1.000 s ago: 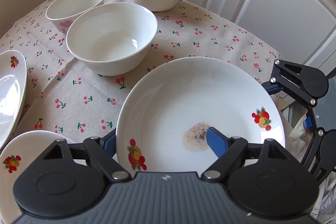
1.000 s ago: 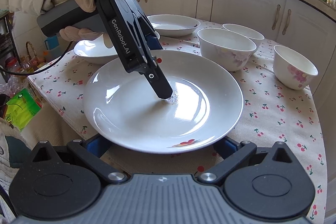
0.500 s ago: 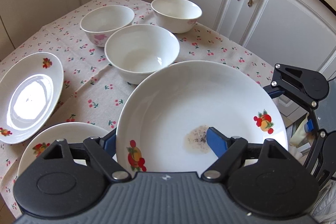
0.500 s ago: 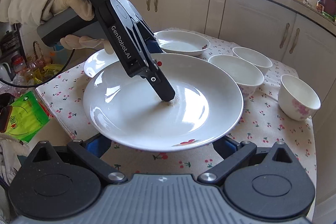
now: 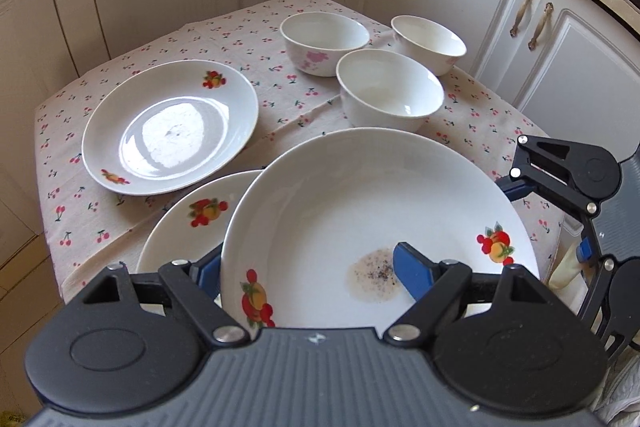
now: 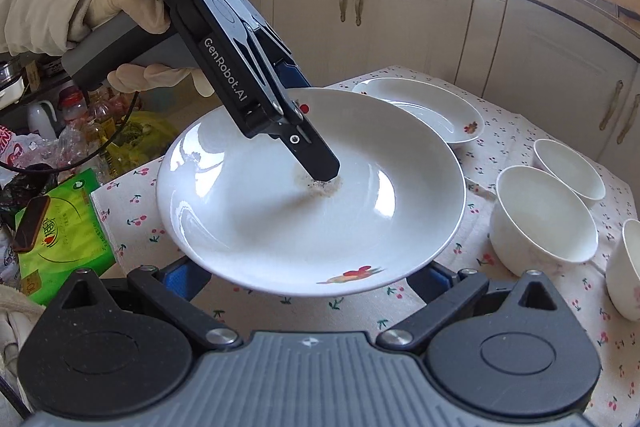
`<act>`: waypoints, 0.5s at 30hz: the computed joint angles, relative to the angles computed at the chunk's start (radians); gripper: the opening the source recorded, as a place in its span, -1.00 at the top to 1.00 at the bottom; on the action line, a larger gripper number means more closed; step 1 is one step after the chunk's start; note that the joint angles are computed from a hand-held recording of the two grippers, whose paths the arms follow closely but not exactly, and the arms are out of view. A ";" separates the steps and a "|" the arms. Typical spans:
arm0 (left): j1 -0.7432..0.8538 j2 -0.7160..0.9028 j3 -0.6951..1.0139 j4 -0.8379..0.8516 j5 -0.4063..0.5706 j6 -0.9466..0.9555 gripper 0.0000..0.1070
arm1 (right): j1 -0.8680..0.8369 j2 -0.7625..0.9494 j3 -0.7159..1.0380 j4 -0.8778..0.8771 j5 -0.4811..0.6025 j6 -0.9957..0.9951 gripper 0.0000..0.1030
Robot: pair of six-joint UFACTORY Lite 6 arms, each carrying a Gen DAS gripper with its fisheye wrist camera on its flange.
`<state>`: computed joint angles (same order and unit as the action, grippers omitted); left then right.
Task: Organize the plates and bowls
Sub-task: 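Carry the stained plate with the left tool onto the other large plate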
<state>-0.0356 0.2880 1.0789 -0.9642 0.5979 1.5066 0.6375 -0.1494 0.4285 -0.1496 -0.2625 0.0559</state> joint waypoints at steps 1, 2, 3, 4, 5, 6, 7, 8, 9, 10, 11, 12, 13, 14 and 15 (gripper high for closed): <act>0.012 0.013 0.010 -0.005 0.004 0.006 -0.58 | 0.006 0.031 0.027 0.002 0.001 -0.001 -1.00; 0.024 0.025 0.019 -0.009 0.009 0.014 -0.58 | 0.010 0.056 0.050 0.006 0.004 -0.003 -1.00; 0.035 0.041 0.032 -0.013 0.014 0.021 -0.58 | 0.011 0.093 0.081 0.000 0.003 0.003 -1.00; 0.045 0.057 0.043 -0.015 0.019 0.028 -0.58 | 0.012 0.119 0.105 -0.012 0.005 0.015 -1.00; 0.052 0.073 0.055 -0.018 0.023 0.032 -0.58 | 0.013 0.140 0.125 -0.023 0.008 0.029 -1.00; 0.057 0.089 0.067 -0.020 0.026 0.035 -0.58 | 0.017 0.160 0.144 -0.025 0.013 0.035 -1.00; 0.066 0.109 0.082 -0.021 0.032 0.041 -0.58 | 0.019 0.174 0.158 -0.024 0.019 0.038 -1.00; 0.071 0.125 0.092 -0.023 0.034 0.044 -0.58 | 0.023 0.186 0.171 -0.017 0.026 0.034 -1.00; 0.076 0.140 0.104 -0.024 0.039 0.048 -0.58 | 0.032 0.205 0.189 0.014 0.034 0.011 -1.00; 0.082 0.149 0.106 -0.027 0.042 0.056 -0.58 | 0.036 0.221 0.207 0.028 0.042 0.001 -1.00; 0.085 0.162 0.116 -0.027 0.045 0.057 -0.58 | 0.036 0.225 0.214 0.025 0.049 0.005 -1.00; 0.089 0.176 0.128 -0.025 0.050 0.056 -0.58 | 0.037 0.236 0.227 0.024 0.056 0.009 -1.00; 0.090 0.187 0.138 -0.022 0.053 0.054 -0.58 | 0.035 0.245 0.236 0.014 0.059 0.020 -1.00; 0.094 0.199 0.149 -0.021 0.059 0.052 -0.58 | 0.034 0.251 0.243 0.003 0.062 0.033 -1.00; 0.097 0.209 0.159 -0.021 0.066 0.050 -0.58 | 0.031 0.257 0.251 -0.019 0.066 0.056 -1.00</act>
<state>0.0615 0.4972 1.2376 -0.9848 0.6637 1.5563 0.6682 0.1080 0.6790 -0.1683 -0.1966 0.1121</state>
